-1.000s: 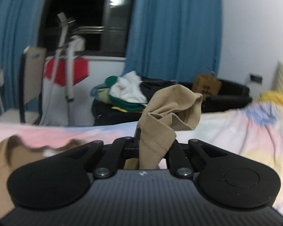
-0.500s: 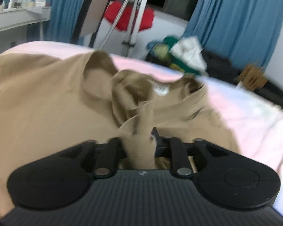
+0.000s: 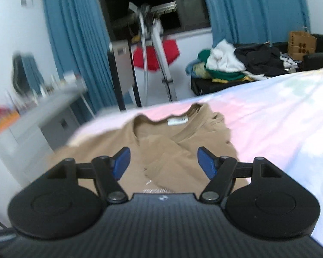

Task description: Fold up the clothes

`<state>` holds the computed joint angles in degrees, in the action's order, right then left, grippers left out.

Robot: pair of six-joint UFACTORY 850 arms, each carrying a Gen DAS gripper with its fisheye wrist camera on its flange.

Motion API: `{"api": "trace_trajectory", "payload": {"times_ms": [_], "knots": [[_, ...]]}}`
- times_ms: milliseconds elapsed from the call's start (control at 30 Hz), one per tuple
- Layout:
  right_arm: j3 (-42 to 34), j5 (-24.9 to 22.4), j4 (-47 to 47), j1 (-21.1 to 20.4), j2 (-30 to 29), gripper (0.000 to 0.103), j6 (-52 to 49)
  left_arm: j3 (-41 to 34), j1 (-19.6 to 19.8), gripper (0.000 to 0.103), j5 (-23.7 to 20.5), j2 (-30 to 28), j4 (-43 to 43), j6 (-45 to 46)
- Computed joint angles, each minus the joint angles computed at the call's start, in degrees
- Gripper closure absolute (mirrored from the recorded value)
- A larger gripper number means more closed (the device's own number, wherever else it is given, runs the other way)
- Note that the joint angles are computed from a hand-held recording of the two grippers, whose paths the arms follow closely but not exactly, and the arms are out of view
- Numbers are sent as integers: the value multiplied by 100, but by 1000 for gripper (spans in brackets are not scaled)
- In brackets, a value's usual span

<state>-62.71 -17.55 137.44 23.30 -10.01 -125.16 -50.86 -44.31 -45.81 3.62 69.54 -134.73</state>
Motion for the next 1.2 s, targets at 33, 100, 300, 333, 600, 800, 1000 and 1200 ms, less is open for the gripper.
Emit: {"api": "trace_trajectory", "payload": {"times_ms": [33, 100, 300, 333, 600, 800, 1000, 1200], "knots": [[293, -134, -332, -86, 305, 32, 267, -15, -55, 27, -53, -5, -29, 63], [861, -246, -611, -217, 921, 32, 336, -50, -206, 27, -241, -8, -62, 274], [2217, -594, 285, -679, 2241, 32, -233, -187, -708, 27, -649, 22, -77, 690], [2373, -584, 517, -751, 2380, 32, -346, -222, -776, 27, -637, 24, -57, 737], [2607, -425, 2121, -1468, 2509, 32, -1020, -901, -1189, 29, -37, -546, 127, 1037], [2538, -578, 2882, -1904, 2211, 30, -1257, -1908, -1255, 33, 1091, -1628, -325, 1594], [2520, -748, 2844, -2211, 1955, 30, -901, -3125, -1277, 43, 1526, -2777, -1196, 2262], [2495, -730, 2180, -2442, 1790, 30, -164, -4150, -1243, 44, 935, -3652, -2665, 3543]]}}
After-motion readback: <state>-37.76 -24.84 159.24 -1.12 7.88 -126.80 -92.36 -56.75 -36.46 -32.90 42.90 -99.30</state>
